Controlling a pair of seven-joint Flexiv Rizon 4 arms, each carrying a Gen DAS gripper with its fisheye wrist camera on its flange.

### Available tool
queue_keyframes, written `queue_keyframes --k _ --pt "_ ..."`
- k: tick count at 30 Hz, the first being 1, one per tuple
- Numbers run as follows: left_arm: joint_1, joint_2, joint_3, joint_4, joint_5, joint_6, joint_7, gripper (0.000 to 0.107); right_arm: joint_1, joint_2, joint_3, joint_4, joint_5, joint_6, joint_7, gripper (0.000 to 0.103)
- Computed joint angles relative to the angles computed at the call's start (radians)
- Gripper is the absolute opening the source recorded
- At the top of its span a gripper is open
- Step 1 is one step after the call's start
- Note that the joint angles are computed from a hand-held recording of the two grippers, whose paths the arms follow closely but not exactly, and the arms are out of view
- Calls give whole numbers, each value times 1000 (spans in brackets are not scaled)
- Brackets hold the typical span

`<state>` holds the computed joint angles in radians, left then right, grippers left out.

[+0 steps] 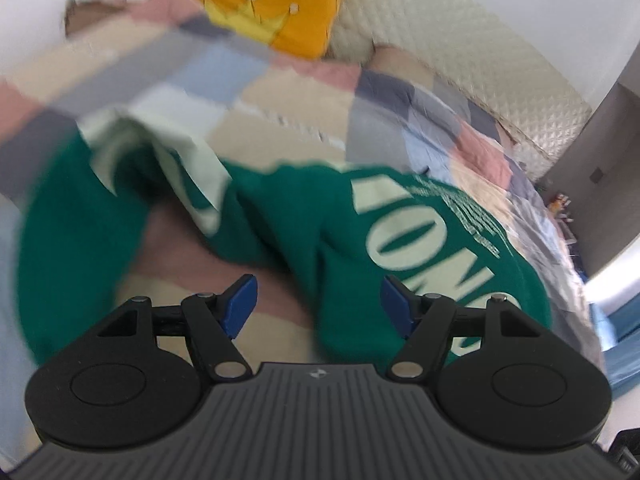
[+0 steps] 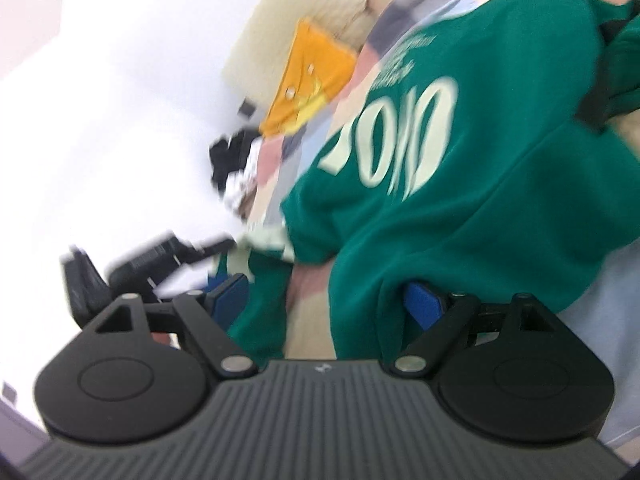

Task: Fold large clothes
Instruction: 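Lift the sweatshirt with both grippers and shake it open over the bed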

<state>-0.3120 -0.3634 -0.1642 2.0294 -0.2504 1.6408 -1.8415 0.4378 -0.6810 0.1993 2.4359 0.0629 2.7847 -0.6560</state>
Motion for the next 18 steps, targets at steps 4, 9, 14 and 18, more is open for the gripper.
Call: queue_keyframes --k 4,9,14,18 --pt "8 -88 -19 -59 -10 -21 9 73 -12 -6 -11 10 99 49 21 87" --pt "185 -211 -242 -81 -43 15 78 73 45 24 -67 -10 338 -79 10 87" --pt "379 -349 -483 -85 -34 29 119 73 -34 -44 -36 -58 271 -105 124 86" --pt "489 -463 -622 -99 14 52 108 73 -29 -57 -68 -89 203 -172 120 86"
